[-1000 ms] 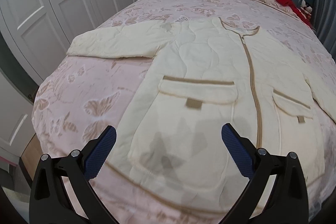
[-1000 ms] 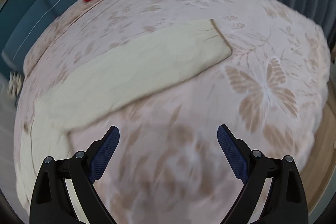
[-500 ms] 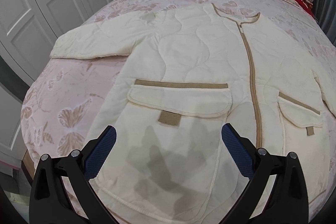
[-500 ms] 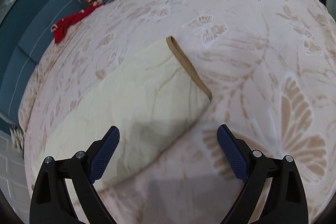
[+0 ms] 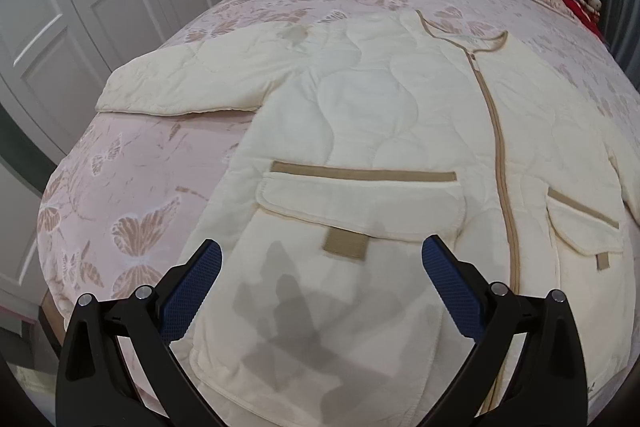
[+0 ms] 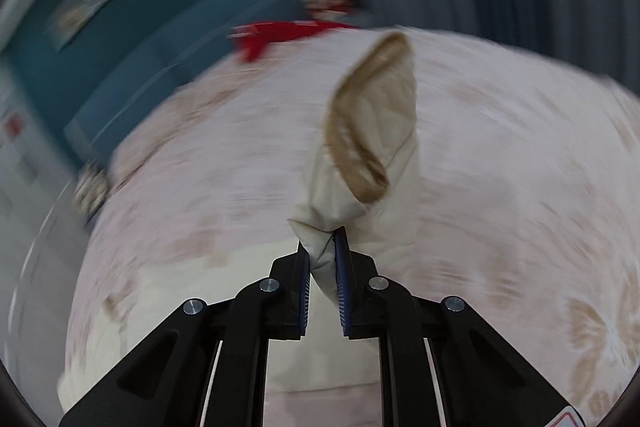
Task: Fold large clothes
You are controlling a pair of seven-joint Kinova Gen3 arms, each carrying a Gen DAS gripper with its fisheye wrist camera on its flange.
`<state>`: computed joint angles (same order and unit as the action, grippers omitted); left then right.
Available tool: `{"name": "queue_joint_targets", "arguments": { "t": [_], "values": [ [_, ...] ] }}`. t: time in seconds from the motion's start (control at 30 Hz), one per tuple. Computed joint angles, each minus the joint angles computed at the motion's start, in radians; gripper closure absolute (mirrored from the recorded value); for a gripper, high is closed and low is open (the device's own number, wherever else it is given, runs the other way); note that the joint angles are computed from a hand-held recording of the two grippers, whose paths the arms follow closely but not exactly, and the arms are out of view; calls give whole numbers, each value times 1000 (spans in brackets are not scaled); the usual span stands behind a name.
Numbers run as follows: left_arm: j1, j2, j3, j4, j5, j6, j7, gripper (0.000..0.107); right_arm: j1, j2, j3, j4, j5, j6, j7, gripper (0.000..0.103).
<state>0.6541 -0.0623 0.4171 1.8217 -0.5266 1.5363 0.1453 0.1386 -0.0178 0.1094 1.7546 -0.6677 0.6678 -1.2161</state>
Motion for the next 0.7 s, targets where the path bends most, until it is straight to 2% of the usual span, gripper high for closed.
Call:
{"name": "queue_joint_targets", "arguments": {
  "t": [0.17,0.37,0.5,0.63,0.7],
  "values": [
    [-21,-53,-1,32,12,-3,8,9,-182,-53,-136,-63,86,7,-32,91],
    [-89,-145,16,94,50,-8,-2,9,-425,17,-304,-99,286,-49,-191,91],
    [-144,-205,22,132,75,-15,-23,9,-609,109,-341,-124,437,-54,-334,90],
    [-196,-250,21,160,88,-26,-59,9,-737,184,-364,-134,590,-27,-471,84],
    [-222,-259,19,165,92,-30,-84,9,-824,204,-345,-145,667,-5,-546,69]
  ]
}}
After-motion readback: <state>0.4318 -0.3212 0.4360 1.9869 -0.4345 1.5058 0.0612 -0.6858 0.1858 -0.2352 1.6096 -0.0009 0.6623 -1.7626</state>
